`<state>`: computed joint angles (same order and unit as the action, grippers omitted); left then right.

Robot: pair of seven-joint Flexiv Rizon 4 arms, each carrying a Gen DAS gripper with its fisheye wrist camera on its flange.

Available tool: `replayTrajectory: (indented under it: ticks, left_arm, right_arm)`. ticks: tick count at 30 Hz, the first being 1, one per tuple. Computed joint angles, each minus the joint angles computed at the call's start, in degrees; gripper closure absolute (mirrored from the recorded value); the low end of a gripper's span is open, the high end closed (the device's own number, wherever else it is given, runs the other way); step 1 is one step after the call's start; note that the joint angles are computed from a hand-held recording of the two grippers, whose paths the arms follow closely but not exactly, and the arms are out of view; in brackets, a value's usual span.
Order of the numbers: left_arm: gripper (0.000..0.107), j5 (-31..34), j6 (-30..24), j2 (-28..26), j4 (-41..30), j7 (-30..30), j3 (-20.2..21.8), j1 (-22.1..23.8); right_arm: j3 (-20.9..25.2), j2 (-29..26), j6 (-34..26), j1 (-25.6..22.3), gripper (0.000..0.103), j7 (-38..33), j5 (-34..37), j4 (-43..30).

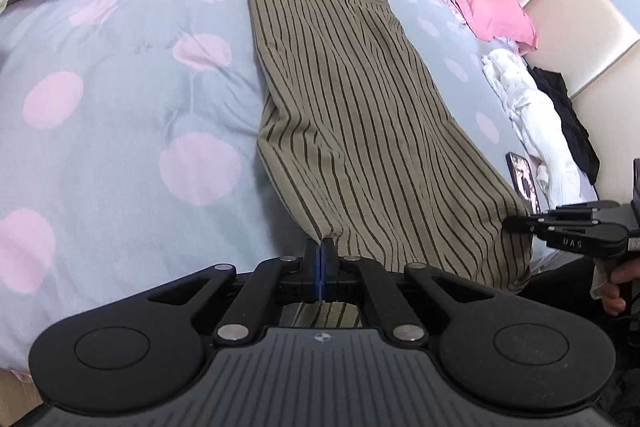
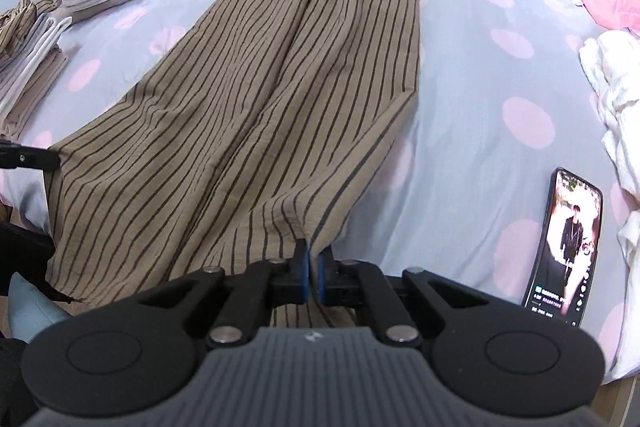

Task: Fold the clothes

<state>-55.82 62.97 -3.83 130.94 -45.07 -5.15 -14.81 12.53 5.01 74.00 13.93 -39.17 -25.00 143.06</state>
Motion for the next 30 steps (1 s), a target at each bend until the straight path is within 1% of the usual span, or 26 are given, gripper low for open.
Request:
replayTrajectory:
  ticks: [2,4,6,8,11,14,16,19,21,25,28,30]
  left_arm:
    - [0.107,-1.8,0.6,-0.4,-0.5,1.0,-0.4,-0.2]
    - [0.107,-4.9,1.9,-1.1,-1.2,3.0,-1.0,-0.6]
    - [0.107,-8.1,3.2,-1.8,-2.1,5.1,-1.6,-1.0]
    - [0.107,-10.7,4.3,-2.4,-3.3,6.7,-2.0,-1.2]
    - [0.107,-13.1,6.2,-3.7,-6.0,8.4,-2.6,-1.5]
    - [0.107,-14.4,8.0,-5.4,-9.1,10.0,-3.3,-1.5]
    - [0.107,-14.5,9.1,-6.7,-11.4,10.6,-3.7,-1.2]
    - [0.107,-13.6,10.2,-9.6,-15.6,10.2,-4.5,-0.2]
    - [0.107,-12.3,10.6,-12.1,-18.8,9.7,-5.2,0.6]
    - [0.107,-6.8,11.8,-18.0,-26.0,6.5,-6.8,2.6]
    - [0.107,-0.9,11.8,-23.5,-32.2,1.9,-7.2,3.8]
    - [0.107,3.6,11.5,-27.6,-36.7,-2.1,-6.6,3.8]
  right_arm:
    - [-0.2,0.6,0.8,-0.3,0.098,-0.1,0.1,0.3]
    - [-0.7,0.2,1.0,-0.3,0.098,0.4,-0.9,-0.8]
    - [-0.2,3.3,0.8,-1.0,0.098,-0.7,0.4,0.7]
    - [0.0,3.4,1.8,-2.5,0.098,0.7,-2.2,0.6]
    - [-0.8,1.1,4.1,-5.0,0.098,3.1,-8.1,-1.1]
    - [-2.4,-0.4,6.1,-6.8,0.098,3.9,-11.8,-2.8]
    - [-3.5,-1.4,6.9,-7.5,0.098,3.1,-12.3,-4.3]
    - [-5.1,-3.7,8.5,-8.0,0.098,1.2,-11.9,-7.2]
    - [-6.5,-5.6,9.6,-8.6,0.099,1.4,-14.4,-9.4]
    - [-10.1,-11.0,11.8,-8.4,0.099,2.1,-18.2,-14.9]
    - [-13.3,-15.3,13.2,-7.3,0.099,1.8,-19.2,-19.0]
    - [-16.5,-18.6,14.8,-5.7,0.099,2.7,-20.2,-21.6]
